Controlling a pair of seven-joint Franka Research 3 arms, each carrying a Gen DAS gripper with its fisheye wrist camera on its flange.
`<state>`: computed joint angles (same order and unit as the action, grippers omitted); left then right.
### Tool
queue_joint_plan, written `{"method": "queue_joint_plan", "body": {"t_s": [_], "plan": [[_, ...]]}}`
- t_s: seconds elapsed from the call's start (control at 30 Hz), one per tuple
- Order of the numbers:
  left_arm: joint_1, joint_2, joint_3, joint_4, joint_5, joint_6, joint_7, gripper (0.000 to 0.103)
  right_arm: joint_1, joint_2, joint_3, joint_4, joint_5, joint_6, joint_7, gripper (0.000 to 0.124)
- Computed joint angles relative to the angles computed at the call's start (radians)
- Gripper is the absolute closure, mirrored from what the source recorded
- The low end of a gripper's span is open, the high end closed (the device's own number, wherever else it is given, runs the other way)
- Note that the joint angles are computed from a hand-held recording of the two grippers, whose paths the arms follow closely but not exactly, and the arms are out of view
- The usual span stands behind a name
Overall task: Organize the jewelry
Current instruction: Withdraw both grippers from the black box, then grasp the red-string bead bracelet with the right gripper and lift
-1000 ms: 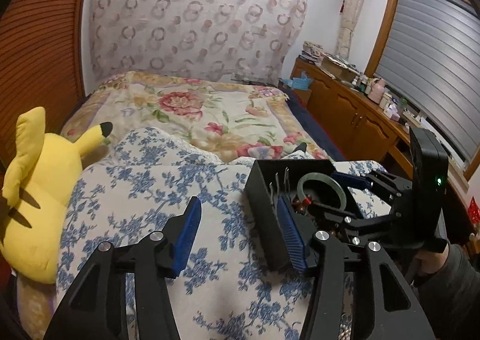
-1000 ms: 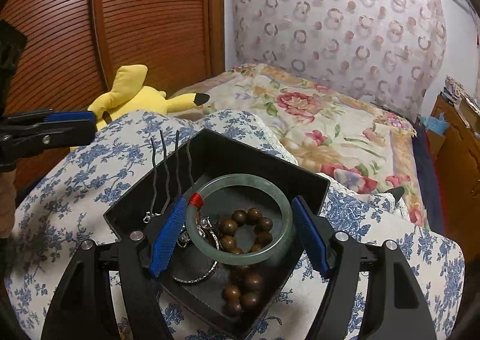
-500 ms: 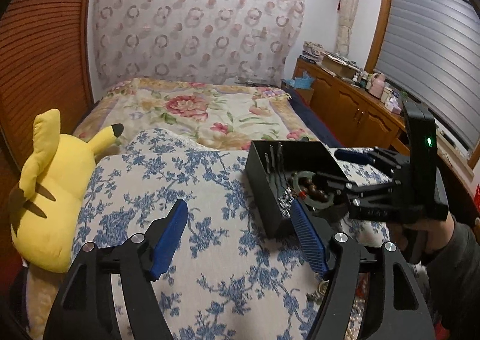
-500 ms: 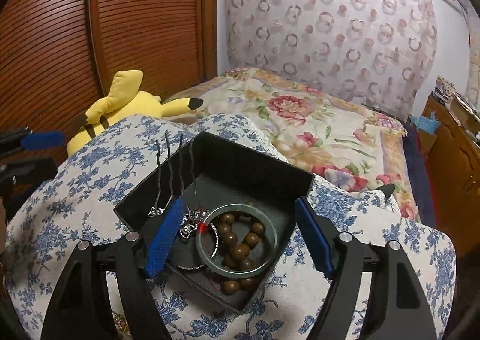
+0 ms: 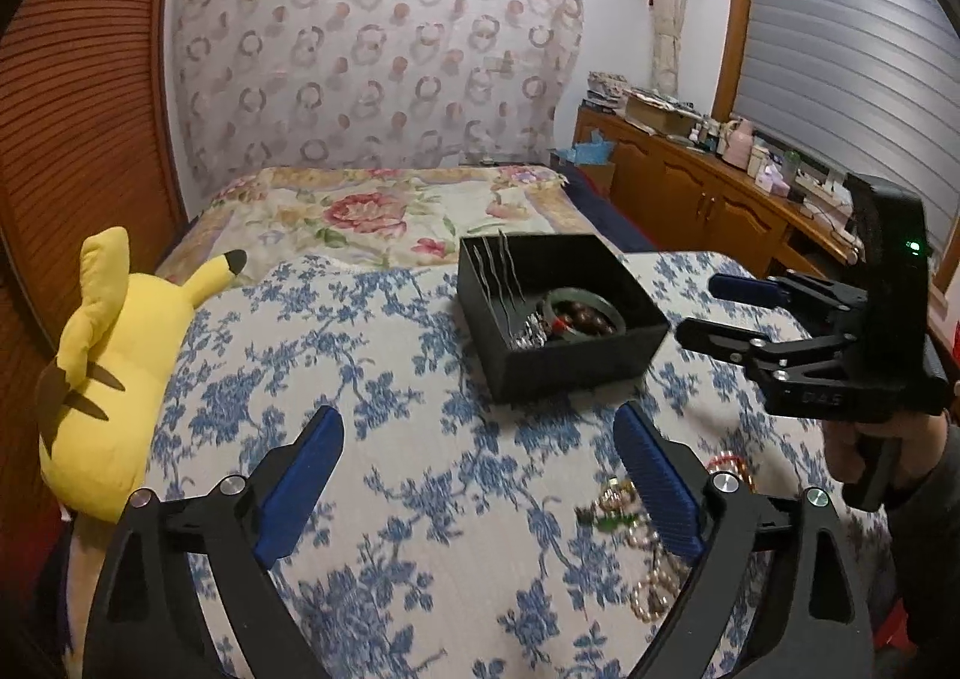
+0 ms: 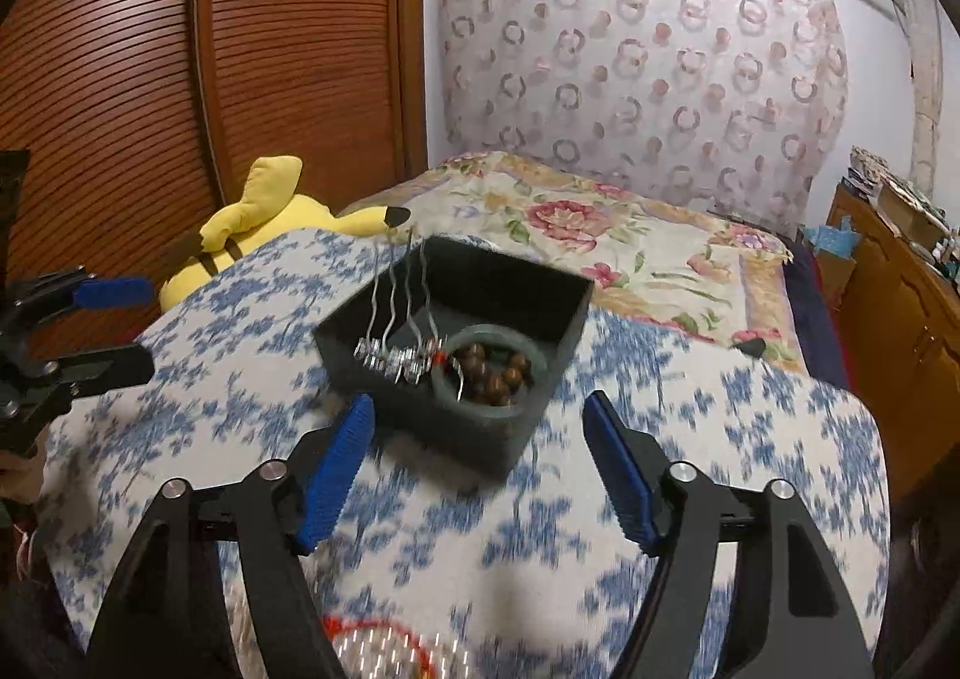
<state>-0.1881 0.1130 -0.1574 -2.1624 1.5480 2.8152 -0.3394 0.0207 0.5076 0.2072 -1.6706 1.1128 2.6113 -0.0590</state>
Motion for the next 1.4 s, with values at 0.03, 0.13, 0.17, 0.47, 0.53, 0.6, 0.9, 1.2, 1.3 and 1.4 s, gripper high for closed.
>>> {"method": "queue_joint_plan", "body": {"t_s": [0.03,0.13,0.17,0.47,0.53,0.6,0.9,1.2,1.3,1.4], "plan": [[-0.002,-0.001,-0.002,-0.005,-0.002,0.001,0.000,0.013,-0.008,-0.012,0.000,-0.018,0.007,-0.005,-0.010,0.053],[-0.013,0.000,-0.010,-0.015,-0.006,-0.012,-0.001,0.008,-0.025,-0.046,-0.008,-0.075,0.030,-0.012,-0.042,0.056],[-0.016,0.001,-0.011,-0.018,-0.006,-0.014,-0.003,0.008,-0.028,-0.055,-0.014,-0.090,0.036,-0.016,-0.050,0.057],[-0.035,0.043,-0.011,-0.032,-0.048,0.010,0.007,0.008,-0.030,-0.110,-0.069,-0.197,0.026,-0.071,-0.055,0.081],[-0.042,0.055,-0.009,-0.031,-0.051,0.016,0.007,0.008,-0.029,-0.111,-0.078,-0.205,0.012,-0.090,-0.040,0.087],[-0.048,0.066,-0.007,-0.028,-0.057,0.023,0.011,0.008,-0.027,-0.109,-0.083,-0.211,-0.002,-0.104,-0.026,0.090],[-0.072,0.096,0.001,-0.014,-0.087,0.045,0.036,0.008,-0.016,-0.077,-0.092,-0.199,-0.091,-0.127,0.064,0.110],[-0.093,0.103,0.006,-0.022,-0.122,0.053,0.070,0.008,-0.046,-0.134,-0.068,-0.227,0.011,-0.172,-0.036,0.116],[-0.098,0.110,0.008,-0.019,-0.118,0.063,0.065,0.008,-0.041,-0.166,-0.075,-0.244,0.065,-0.178,-0.074,0.116],[-0.103,0.117,0.009,-0.012,-0.114,0.072,0.067,0.008,-0.031,-0.195,-0.086,-0.260,0.117,-0.173,-0.115,0.116]]}}
